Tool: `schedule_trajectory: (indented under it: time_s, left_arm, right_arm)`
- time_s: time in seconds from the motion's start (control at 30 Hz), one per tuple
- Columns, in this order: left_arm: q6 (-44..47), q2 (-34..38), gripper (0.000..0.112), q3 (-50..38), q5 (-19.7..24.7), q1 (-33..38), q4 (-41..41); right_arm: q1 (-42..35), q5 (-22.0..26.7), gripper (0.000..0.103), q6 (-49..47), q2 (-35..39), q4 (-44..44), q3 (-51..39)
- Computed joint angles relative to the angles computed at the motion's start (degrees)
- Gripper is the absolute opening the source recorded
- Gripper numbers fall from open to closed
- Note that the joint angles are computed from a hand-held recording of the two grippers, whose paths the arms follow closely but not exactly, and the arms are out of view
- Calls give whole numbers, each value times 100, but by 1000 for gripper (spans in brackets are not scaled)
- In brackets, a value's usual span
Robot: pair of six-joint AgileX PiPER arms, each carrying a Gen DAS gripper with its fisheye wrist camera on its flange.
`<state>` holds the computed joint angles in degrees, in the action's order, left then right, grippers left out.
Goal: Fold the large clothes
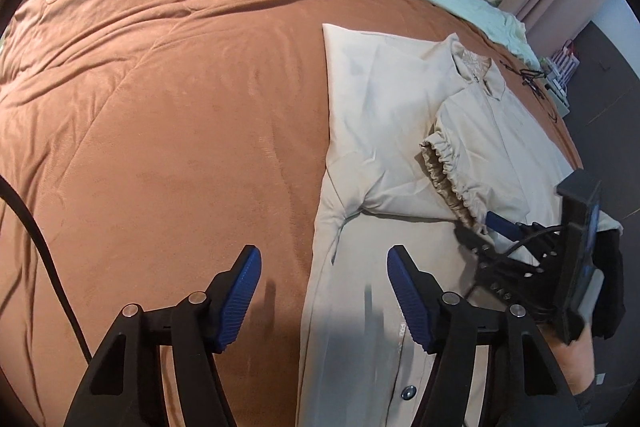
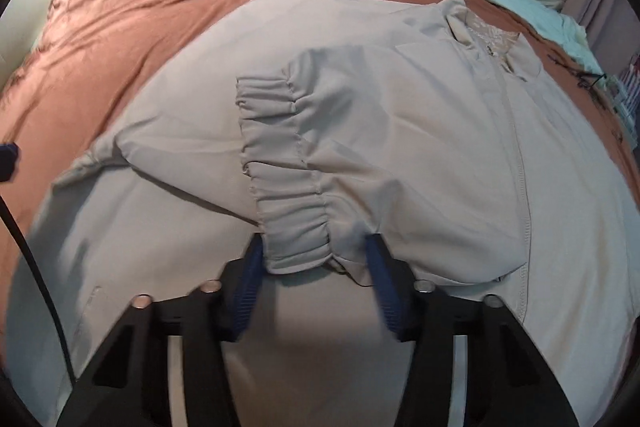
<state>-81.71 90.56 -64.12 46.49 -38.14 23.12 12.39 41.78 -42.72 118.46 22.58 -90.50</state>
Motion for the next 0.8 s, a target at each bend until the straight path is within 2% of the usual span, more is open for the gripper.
schedule_trajectory:
  time_s: [0.07,0.1,0.13,0.27,0.47,0.63,0.73,0.8]
  left_arm:
    - [31,98,65,-46,-36,22,-9]
    - [71,141,65,-86,-39,40,-29]
    - [113,201,64,-140,-44,50,-42]
    - [340,502,64,-421,17,102,-87]
    - [660,931,64,-853,27,248,-269]
    - [877,1265,64,-1239,142,283,-314]
    - [1004,1438,64,-1418,186,324,-380]
    - [1075,1531,64,-1493,157,370,-445]
  right_arm:
    - [-310,407,27,-262,46,541,-218]
    - [-452,597,17,-340,90,758,-359]
    - [-559,710,12,-397,109,920,-438]
    - [-1019,962,7,-595,210,1563,-679]
    - [-1908,1382,7,-538,531,2491,-1112]
    - [-2605,1208,7,-238,736,3135,-1222]
    - [-2786,570,7,-78,596,3153,-958]
    - [-2865,338,8,212,583,3117,-864]
